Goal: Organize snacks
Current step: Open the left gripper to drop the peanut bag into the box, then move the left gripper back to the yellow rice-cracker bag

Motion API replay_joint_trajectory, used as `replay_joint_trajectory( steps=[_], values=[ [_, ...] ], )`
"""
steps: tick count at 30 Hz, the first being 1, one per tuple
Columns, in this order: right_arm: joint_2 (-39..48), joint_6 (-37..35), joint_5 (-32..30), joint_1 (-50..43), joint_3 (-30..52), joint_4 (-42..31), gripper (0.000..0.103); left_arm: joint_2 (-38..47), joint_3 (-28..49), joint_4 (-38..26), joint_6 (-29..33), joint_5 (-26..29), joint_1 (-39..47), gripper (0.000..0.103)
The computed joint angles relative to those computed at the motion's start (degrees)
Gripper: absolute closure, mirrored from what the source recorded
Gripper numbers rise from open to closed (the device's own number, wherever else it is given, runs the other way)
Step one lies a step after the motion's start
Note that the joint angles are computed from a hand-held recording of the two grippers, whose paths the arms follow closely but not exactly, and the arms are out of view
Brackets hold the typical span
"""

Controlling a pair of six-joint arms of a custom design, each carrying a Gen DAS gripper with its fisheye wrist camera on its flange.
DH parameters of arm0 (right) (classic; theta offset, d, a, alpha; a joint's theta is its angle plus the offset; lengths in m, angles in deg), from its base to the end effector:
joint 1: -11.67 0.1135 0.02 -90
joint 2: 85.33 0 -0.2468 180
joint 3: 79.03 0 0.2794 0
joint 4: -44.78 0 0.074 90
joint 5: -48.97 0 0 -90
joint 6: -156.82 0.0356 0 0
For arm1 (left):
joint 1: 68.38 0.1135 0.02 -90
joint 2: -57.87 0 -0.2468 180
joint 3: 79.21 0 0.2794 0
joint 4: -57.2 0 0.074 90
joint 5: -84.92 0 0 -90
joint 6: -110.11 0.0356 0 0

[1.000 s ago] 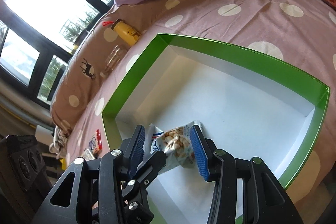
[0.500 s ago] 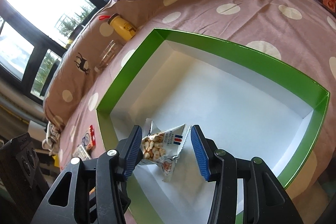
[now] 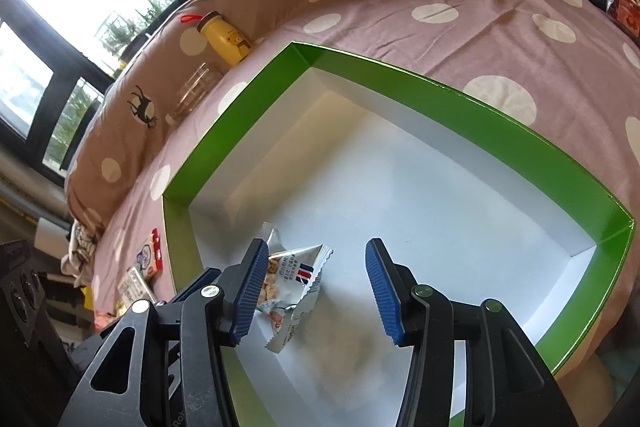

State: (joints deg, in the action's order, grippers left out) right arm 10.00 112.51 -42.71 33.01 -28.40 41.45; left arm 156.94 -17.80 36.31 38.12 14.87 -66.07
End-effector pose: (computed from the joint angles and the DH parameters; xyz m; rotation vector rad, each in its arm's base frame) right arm 0.2928 0.1155 0.0812 0.5113 2.4363 0.5576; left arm 0.3364 0.0014 0.0948 0.4690 2.4856 -0.3119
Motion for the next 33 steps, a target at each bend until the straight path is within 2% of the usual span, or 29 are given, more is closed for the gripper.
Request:
replay_joint_trajectory(
  steps=[3,7,8,10,11,12,16,20,24,27,33],
  values=[
    [-0.13,0.11,0.02,0.12,0.02,-0.28,0.051,-1.49,-0.67,-0.2,-1.08,0.94,0.35,0.089],
    [-2.88,0.44,1.21,0.76,-1.28,-0.53,0.051,-7.33,-3.78,0.16,-3.64,1.24,1.08,0.059],
    [-3.82,0.68,1.64,0.98,-1.88,-0.19,0.049,-9.26,-4.92,0.41,-4.01,1.31,1.57,0.056],
    [-5.7,1.18,3.04,1.96,-2.87,0.41,0.035,-13.36,-7.17,0.71,-4.3,2.63,3.58,0.039],
    [-6.44,1.41,3.85,2.63,-3.17,0.68,0.024,-15.49,-8.25,0.61,-4.39,4.01,5.11,0.036],
    [-7.2,1.62,4.5,3.46,-3.48,1.25,0.019,-17.36,-9.11,0.23,-4.49,5.04,6.68,0.031],
    [-8.17,1.06,6.84,7.17,-2.12,0.05,0.017,-22.79,-10.86,-2.9,-4.95,8.13,14.55,0.015],
    [-8.44,0.07,10.16,11.56,-0.41,-0.51,0.013,-26.96,-13.95,-3.02,-6.71,9.32,23.07,0.012],
    [-6.7,-1.6,12.54,15.89,2.36,-1.12,0.012,-27.15,-16.25,-2.93,-6.98,13.17,33.15,0.01],
    [-4.1,-2.73,13.86,18.7,5.57,-3.02,0.011,-22.6,-14.95,-2.68,-6.73,13.89,38.78,0.005],
    [0.97,-4.48,12.88,23.26,10.98,-3.98,0.011,-10.48,-9.71,-0.29,-8.39,12.54,45.54,0.005]
  ],
)
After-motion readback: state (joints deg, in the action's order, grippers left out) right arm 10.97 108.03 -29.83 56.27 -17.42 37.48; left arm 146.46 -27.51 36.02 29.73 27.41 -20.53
